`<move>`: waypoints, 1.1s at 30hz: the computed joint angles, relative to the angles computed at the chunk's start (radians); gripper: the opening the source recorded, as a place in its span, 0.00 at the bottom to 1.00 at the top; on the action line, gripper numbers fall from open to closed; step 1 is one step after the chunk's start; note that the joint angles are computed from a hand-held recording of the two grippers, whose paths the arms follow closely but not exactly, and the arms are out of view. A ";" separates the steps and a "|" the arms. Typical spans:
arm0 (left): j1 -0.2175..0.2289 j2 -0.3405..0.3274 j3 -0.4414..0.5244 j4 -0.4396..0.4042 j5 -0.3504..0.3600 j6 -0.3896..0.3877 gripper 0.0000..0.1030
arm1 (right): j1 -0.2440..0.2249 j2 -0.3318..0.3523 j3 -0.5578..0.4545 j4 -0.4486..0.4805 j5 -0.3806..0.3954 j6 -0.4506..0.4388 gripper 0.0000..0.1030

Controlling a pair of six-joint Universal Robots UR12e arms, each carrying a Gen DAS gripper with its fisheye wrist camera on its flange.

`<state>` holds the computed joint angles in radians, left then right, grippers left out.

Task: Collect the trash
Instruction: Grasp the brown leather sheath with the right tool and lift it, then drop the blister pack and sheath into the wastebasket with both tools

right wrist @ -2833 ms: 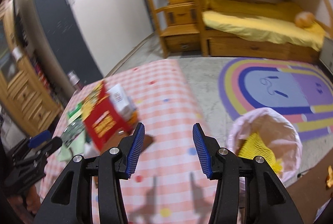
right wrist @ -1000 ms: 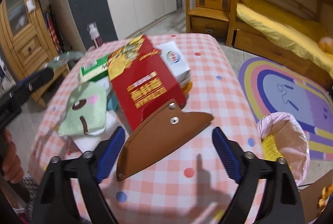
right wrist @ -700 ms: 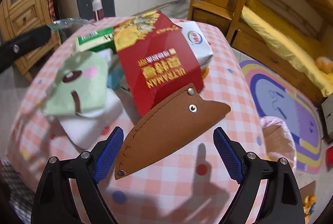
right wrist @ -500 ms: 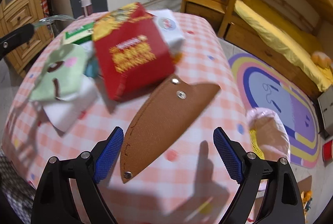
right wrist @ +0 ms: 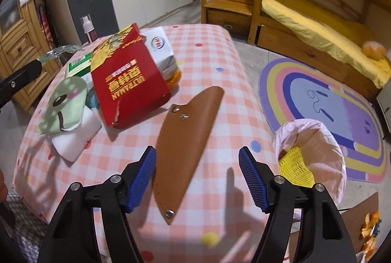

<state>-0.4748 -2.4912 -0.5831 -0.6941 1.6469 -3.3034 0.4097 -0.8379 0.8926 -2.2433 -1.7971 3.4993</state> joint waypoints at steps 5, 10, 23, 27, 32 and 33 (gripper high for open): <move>-0.001 -0.002 0.003 -0.003 0.002 -0.003 0.55 | 0.013 0.038 -0.068 0.071 -0.016 -0.037 0.64; 0.003 0.004 -0.010 0.000 0.002 -0.011 0.55 | 0.015 0.053 -0.095 0.108 -0.007 -0.052 0.49; -0.003 0.013 -0.040 0.076 -0.099 0.063 0.55 | -0.016 -0.061 0.103 -0.176 -0.002 0.014 0.47; -0.016 -0.015 0.009 0.058 -0.122 0.090 0.55 | -0.030 -0.094 0.160 -0.236 -0.016 0.050 0.47; -0.039 -0.096 0.160 -0.030 -0.154 0.120 0.55 | -0.044 -0.132 0.222 -0.280 -0.067 0.086 0.47; -0.043 -0.115 0.197 -0.049 -0.162 0.125 0.55 | -0.048 -0.142 0.238 -0.289 -0.084 0.095 0.47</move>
<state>-0.5176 -2.6061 -0.3863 -0.7430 1.4845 -3.1787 0.3619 -0.9798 1.1306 -2.5326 -1.8810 3.5948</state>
